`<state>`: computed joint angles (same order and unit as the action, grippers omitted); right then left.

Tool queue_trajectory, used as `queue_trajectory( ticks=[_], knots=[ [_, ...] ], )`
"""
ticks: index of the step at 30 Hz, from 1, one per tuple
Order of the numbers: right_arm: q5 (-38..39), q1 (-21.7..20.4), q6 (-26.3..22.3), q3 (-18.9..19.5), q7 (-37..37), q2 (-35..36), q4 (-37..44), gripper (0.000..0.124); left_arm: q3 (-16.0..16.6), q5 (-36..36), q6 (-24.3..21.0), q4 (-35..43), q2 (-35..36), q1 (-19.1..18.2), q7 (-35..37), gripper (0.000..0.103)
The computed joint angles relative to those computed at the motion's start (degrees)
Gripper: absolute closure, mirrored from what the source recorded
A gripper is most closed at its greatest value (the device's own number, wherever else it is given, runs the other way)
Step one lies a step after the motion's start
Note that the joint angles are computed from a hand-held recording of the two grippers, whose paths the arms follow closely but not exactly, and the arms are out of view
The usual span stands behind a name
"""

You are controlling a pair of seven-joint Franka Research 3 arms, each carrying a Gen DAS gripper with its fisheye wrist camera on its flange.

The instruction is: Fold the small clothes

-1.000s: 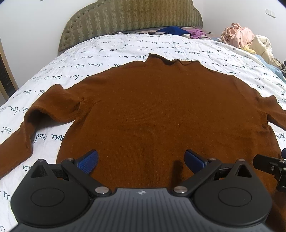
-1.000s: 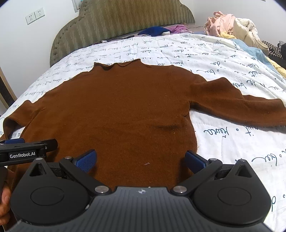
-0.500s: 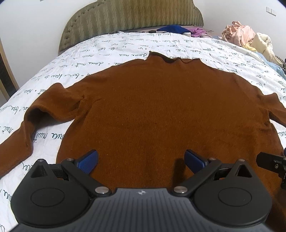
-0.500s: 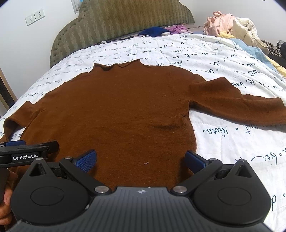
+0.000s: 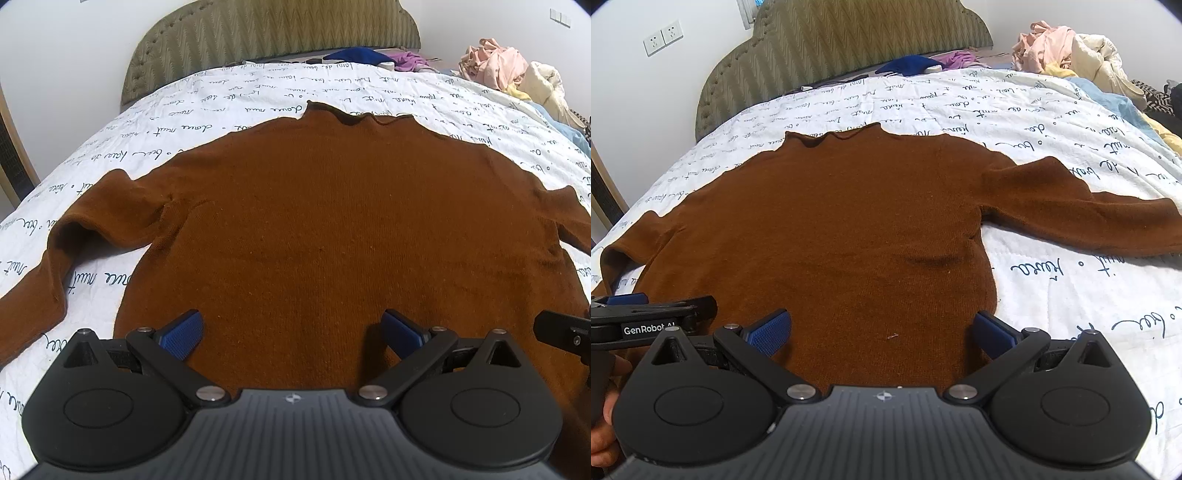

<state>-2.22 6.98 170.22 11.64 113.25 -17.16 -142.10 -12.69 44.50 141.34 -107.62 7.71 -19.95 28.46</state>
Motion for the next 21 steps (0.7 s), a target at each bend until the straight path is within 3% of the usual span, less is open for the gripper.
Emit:
queue_trajectory(
  ticks=[12, 21],
  knots=[
    [2.35, 1.45, 1.49, -1.46, -1.32, -0.47, -0.84, 0.021, -0.1, 0.2, -1.14, 0.63, 0.32, -0.41, 0.09, 0.0],
    [20.35, 15.77, 7.48, -13.66, -19.36, -1.05, -3.18, 0.021, -0.27, 1.3, -1.02, 2.01, 1.19, -1.37, 1.2, 0.0]
  ],
)
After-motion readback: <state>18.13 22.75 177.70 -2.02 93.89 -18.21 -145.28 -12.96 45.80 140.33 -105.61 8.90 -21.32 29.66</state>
